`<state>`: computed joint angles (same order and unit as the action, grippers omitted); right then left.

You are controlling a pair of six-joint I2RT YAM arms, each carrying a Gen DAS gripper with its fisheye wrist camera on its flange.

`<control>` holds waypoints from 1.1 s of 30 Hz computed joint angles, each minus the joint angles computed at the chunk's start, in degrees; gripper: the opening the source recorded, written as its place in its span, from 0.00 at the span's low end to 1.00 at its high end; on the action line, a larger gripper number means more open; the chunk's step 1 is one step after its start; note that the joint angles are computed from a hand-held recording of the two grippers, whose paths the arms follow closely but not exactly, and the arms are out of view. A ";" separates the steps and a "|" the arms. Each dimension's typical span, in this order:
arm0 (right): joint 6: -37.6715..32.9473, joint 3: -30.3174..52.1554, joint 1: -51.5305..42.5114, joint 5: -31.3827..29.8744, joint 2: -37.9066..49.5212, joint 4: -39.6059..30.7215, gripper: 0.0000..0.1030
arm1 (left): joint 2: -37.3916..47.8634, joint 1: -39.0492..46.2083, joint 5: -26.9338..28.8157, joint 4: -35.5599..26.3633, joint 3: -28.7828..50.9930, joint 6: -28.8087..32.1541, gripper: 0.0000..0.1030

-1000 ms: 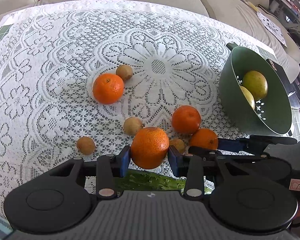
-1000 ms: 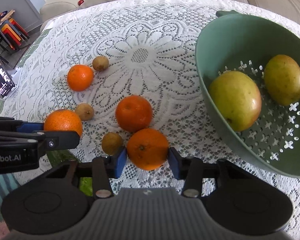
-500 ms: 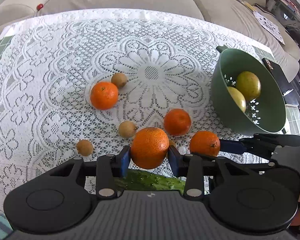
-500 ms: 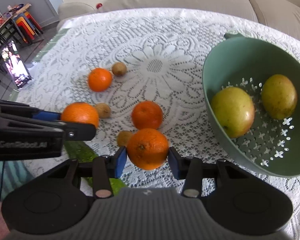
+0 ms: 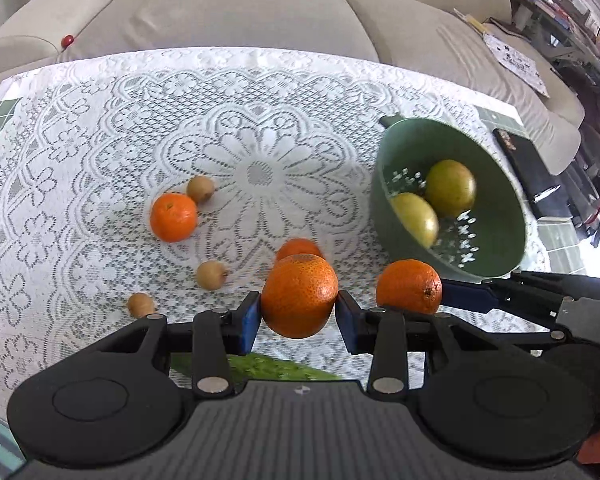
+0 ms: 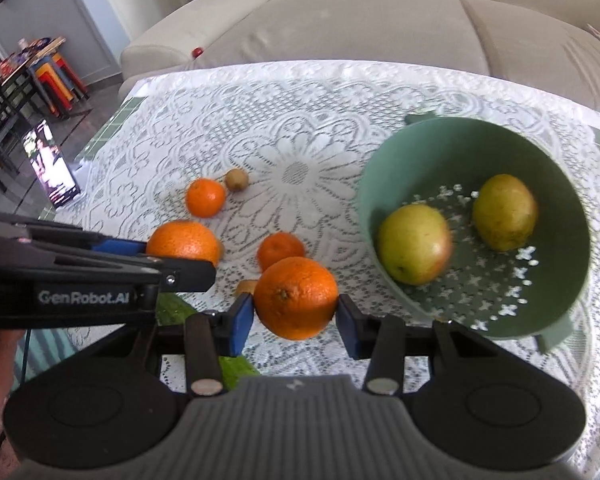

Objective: Organize fruits
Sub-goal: 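Carry both held oranges over the green colander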

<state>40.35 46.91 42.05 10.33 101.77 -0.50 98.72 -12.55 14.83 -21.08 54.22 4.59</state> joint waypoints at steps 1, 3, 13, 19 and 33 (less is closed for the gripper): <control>0.32 -0.68 -0.23 0.29 -0.78 -0.06 0.41 | -0.26 -0.18 0.52 -0.22 0.10 -0.35 0.44; 1.05 -2.10 -0.71 0.84 -2.58 -0.31 0.41 | -0.60 -0.59 1.22 -0.39 0.37 -0.97 0.44; 2.15 -6.72 -4.36 5.06 -9.24 -2.81 0.41 | -0.54 -5.34 1.67 -1.61 3.50 -3.31 0.44; 0.45 -8.25 -6.93 5.29 -9.76 -3.38 0.41 | 2.75 -8.69 3.08 -2.84 7.42 -3.83 0.44; -8.10 -7.66 -12.77 0.07 -5.51 -2.86 0.41 | 12.12 -13.28 2.27 -6.84 16.58 -2.21 0.44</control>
